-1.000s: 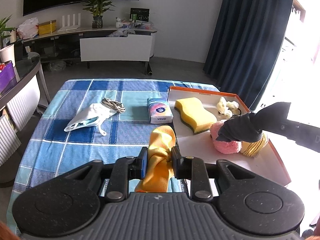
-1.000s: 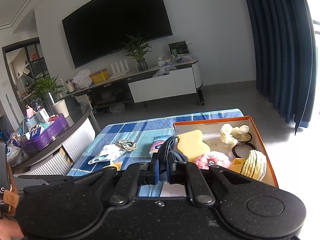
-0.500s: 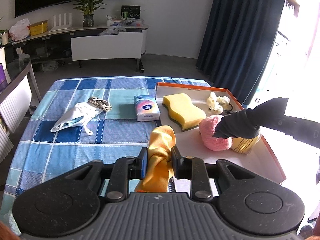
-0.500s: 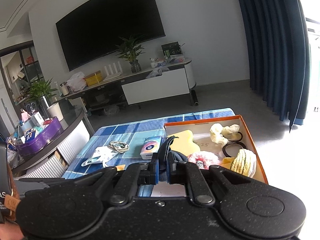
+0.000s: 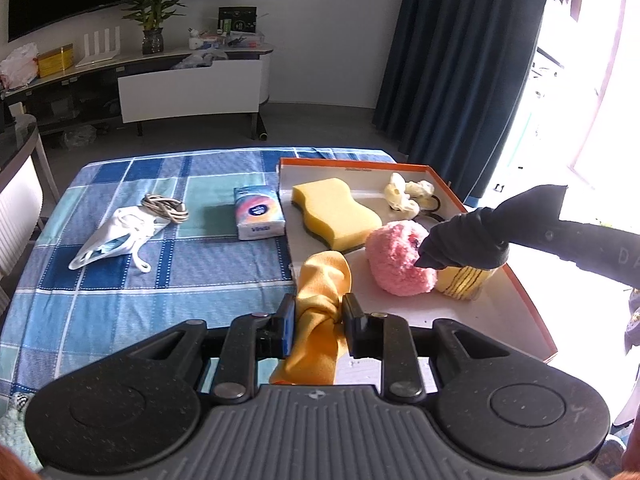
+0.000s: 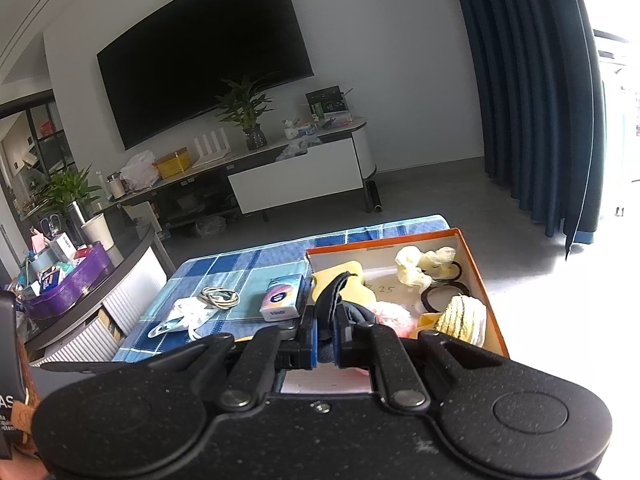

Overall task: Organize soft objects
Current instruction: 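Carry the dark sock over the box with the right tool while the left tool brings the yellow cloth, then open the right tool to drop the dark sock into the box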

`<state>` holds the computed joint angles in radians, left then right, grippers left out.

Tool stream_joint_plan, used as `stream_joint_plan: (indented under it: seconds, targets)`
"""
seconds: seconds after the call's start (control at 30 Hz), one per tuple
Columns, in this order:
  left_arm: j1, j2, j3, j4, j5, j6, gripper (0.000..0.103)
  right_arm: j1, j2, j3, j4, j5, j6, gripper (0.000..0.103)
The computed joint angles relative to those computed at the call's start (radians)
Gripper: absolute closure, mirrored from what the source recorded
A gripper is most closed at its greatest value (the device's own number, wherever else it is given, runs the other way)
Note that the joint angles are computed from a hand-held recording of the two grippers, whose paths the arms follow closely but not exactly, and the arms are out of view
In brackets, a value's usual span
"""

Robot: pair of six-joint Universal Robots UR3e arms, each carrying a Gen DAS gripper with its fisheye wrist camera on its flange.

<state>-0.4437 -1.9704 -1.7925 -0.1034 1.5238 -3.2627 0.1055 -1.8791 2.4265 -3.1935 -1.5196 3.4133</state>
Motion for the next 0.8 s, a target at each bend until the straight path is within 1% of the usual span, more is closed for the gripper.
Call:
stream_joint_plan:
  seconds: [0.5, 0.8]
  targets:
    - [-0.050, -0.066, 0.093, -0.042, -0.003, 0.005, 0.077, -0.093, -0.106, 0.059, 0.047, 0.033, -0.019, 0.094]
    - [-0.080, -0.115, 0.167, -0.079, -0.013, 0.006, 0.077, -0.178, -0.194, 0.099, 0.102, 0.078, -0.047, 0.094]
